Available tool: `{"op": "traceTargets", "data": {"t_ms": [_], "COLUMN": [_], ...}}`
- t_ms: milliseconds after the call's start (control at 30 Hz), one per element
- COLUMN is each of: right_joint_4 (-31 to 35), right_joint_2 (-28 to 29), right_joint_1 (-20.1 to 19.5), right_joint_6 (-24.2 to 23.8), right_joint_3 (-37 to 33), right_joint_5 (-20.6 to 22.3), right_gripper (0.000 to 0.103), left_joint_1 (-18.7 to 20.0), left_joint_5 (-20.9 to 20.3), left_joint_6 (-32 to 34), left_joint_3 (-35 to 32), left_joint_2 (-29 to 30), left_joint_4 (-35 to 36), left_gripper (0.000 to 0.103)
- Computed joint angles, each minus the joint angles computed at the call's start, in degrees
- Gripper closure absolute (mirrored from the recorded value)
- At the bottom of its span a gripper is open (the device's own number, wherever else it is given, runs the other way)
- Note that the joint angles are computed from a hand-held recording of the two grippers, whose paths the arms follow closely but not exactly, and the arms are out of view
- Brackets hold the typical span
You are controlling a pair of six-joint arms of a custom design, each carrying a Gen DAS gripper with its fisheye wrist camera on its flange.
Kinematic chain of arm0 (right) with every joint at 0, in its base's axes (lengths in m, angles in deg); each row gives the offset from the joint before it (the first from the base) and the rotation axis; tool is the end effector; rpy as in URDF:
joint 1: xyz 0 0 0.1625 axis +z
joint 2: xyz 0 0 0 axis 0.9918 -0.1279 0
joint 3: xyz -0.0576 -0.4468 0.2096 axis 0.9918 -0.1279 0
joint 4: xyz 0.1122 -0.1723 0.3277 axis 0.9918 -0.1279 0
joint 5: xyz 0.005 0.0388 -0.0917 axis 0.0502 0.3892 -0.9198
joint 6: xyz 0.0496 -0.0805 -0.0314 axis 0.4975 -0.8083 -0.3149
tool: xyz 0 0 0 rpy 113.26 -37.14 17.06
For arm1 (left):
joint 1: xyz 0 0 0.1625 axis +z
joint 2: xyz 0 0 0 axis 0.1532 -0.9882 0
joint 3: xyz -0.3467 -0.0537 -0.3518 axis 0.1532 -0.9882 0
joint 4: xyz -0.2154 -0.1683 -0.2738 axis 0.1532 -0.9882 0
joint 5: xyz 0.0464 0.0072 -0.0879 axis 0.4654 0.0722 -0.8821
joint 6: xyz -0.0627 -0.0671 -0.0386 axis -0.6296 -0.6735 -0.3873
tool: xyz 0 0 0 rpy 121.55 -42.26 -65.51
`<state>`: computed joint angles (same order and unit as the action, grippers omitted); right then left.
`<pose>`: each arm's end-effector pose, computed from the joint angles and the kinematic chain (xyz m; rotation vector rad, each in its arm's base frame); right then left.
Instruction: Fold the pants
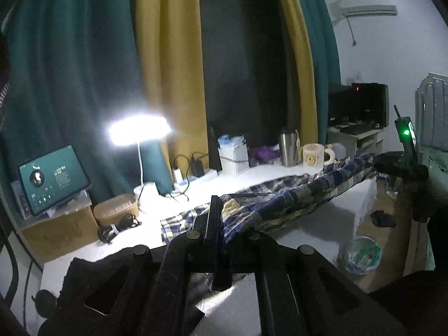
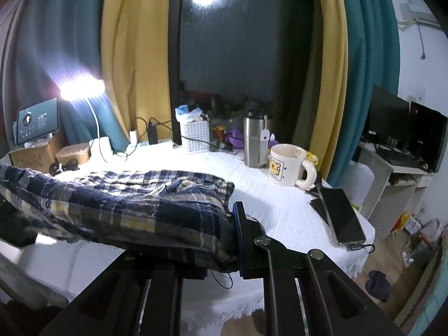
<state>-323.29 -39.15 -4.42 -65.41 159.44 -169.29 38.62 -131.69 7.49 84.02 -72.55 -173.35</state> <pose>-0.0163 -0.5184 0.4086 0.0388 -1.7539 1.3616 -0.3982 -0.6652 0.0750 1.6569 2.1789 -1.1121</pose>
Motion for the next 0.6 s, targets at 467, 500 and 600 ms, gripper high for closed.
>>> {"op": "traceTargets", "data": {"t_ms": [467, 500, 600], "right_joint_4": [-5.9, -6.4, -7.5], "right_joint_2": [-2.0, -2.2, -2.6], "right_joint_1": [1.4, 1.5, 1.9], "right_joint_6": [-0.9, -1.0, -1.4], "right_joint_3": [3.8, 4.1, 4.7], "right_joint_5": [2.1, 2.2, 2.1], "right_gripper": [0.089, 0.089, 0.089], "left_joint_1": [-2.2, -2.2, -2.4], "left_joint_5": [-1.4, -1.6, -2.0], "left_joint_6": [2.3, 2.5, 3.0], "left_joint_3": [3.7, 3.8, 4.4], "left_joint_2": [-3.0, -3.1, -3.6], "left_joint_4": [-4.4, -4.5, -5.0], "left_gripper": [0.101, 0.101, 0.101]}}
